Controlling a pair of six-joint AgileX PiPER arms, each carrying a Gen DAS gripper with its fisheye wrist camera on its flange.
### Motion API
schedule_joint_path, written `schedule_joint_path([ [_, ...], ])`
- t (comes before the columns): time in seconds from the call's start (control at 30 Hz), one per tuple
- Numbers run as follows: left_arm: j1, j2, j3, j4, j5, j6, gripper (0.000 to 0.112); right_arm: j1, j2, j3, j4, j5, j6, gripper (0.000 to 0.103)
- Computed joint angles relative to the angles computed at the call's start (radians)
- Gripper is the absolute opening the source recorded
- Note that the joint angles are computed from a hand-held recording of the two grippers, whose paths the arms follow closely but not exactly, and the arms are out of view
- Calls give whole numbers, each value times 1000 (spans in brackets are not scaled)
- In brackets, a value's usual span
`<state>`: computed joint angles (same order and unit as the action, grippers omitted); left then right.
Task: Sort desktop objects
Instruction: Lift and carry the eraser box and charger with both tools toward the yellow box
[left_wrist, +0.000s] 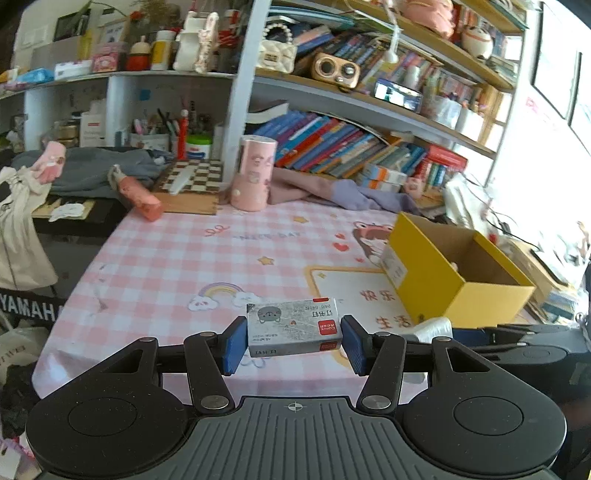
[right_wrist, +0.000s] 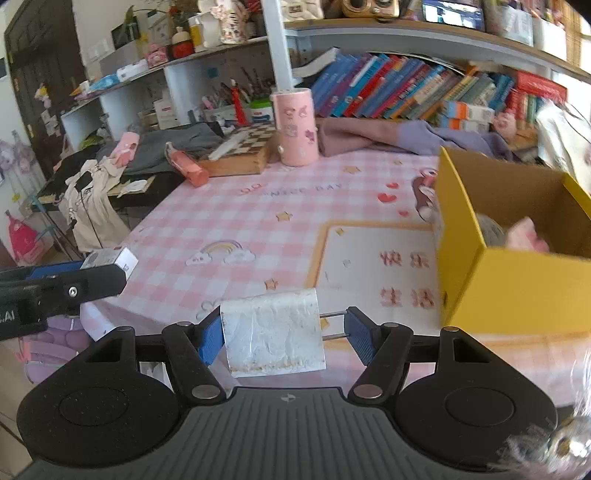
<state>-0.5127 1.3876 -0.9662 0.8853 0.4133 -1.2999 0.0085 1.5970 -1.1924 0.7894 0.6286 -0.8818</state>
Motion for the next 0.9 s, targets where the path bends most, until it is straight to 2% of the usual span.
schedule_joint_path([
  [0.37,-37,36,-37,-171,-98,253,53,-71,-147,152,-42,-58,84,65],
  [0.53,-43,54,-51,-251,-119,337,53,-102,-180,183,-65,-54,100,65],
  [0.9,-46,110,-111,-534,-138,679,53,-164,-226,229,-113,-72,190,65],
])
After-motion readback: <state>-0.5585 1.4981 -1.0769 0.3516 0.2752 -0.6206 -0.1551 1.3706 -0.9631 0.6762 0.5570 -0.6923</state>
